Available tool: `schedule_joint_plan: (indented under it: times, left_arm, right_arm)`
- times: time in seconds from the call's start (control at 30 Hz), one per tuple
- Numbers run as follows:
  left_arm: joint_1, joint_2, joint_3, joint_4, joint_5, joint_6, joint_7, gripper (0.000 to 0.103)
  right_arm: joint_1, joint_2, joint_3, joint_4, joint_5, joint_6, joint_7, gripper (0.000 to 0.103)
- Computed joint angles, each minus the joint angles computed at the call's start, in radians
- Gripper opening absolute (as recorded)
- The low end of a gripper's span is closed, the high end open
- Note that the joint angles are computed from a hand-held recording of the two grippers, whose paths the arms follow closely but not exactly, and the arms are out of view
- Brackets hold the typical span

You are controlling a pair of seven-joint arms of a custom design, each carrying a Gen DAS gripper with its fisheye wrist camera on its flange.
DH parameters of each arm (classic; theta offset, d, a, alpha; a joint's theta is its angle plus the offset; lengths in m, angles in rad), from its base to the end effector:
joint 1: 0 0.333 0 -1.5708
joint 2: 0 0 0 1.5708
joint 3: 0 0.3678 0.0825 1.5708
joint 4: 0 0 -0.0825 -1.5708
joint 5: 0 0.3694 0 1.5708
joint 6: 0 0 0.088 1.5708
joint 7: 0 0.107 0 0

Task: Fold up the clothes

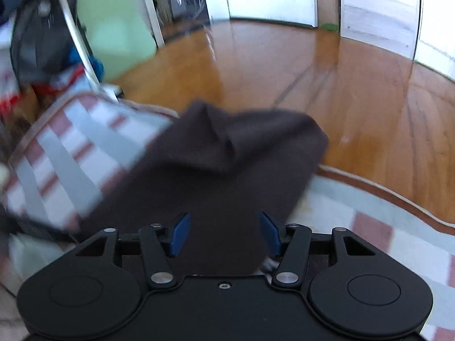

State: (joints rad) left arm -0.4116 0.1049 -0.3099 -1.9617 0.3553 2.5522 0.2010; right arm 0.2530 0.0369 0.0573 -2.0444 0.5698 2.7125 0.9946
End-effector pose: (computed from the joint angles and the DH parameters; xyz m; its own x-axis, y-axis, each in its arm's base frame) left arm 0.4606 -0.4016 0.5357 0.3046 -0.8775 0.3704 -0.8250 -0.4374 -0.3579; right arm 0.5679 0.1615 0.5496 0.4690 -0.8714 -0.1435 -0.7113 -0.2764 -0.6463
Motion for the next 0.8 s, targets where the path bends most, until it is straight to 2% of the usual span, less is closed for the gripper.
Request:
schedule_joint_plan:
  times: [0.03,0.1,0.17,0.2,0.27,0.33,0.37,0.43,0.47,0.5,0.53,0.63,0.73,0.8]
  left_arm:
    - [0.004,-0.019,0.002,-0.009,0.0,-0.001,0.008,0.032]
    - [0.003,-0.045,0.013,-0.019,0.078,0.037,-0.039,0.035]
    - [0.0,-0.047,0.022,-0.005,0.208,0.057,-0.097,0.049]
    - [0.006,-0.027,0.021,0.016,0.206,0.068,-0.058,0.051]
    - [0.022,0.024,0.017,0.067,0.165,0.088,0.056,0.051]
    - [0.071,0.089,-0.006,0.107,0.034,0.218,0.22,0.051]
    - [0.111,0.132,-0.042,0.13,-0.061,0.286,0.328,0.052]
    - [0.229,0.243,-0.176,0.188,-0.251,0.387,0.544,0.056]
    - [0.251,0.283,-0.205,0.217,-0.311,0.375,0.571,0.056]
    - [0.245,0.315,-0.2,0.251,-0.327,0.344,0.554,0.055]
    - [0.225,0.338,-0.176,0.278,-0.315,0.334,0.547,0.054]
    - [0.103,0.378,-0.034,0.408,-0.18,0.194,0.483,0.056]
    - [0.067,0.428,0.01,0.536,-0.133,0.076,0.462,0.056]
    - [0.059,0.435,0.028,0.564,-0.108,0.067,0.454,0.057]
  right_arm:
    - [-0.003,0.002,0.0,-0.005,0.019,-0.013,-0.018,0.06]
    - [-0.011,0.013,-0.001,-0.004,0.075,-0.058,-0.06,0.06]
    - [-0.029,0.039,-0.004,0.022,0.174,-0.156,-0.11,0.064]
    - [-0.032,0.05,-0.003,0.028,0.193,-0.171,-0.122,0.064]
    - [-0.029,0.057,0.0,0.019,0.207,-0.151,-0.143,0.064]
    - [-0.033,0.046,-0.002,0.004,0.219,-0.152,-0.157,0.065]
    - [-0.034,0.037,-0.004,-0.007,0.211,-0.154,-0.161,0.065]
    - [-0.034,0.02,-0.007,-0.027,0.195,-0.158,-0.17,0.065]
    - [-0.034,0.014,-0.008,-0.036,0.19,-0.163,-0.17,0.065]
    - [-0.035,0.009,-0.009,-0.042,0.186,-0.171,-0.171,0.065]
    - [-0.036,0.003,-0.011,-0.047,0.182,-0.177,-0.176,0.065]
    - [-0.045,-0.021,-0.02,-0.055,0.201,-0.171,-0.209,0.063]
    - [-0.059,-0.033,-0.032,-0.037,0.23,-0.144,-0.246,0.063]
    - [-0.066,-0.016,-0.037,-0.01,0.209,-0.141,-0.228,0.063]
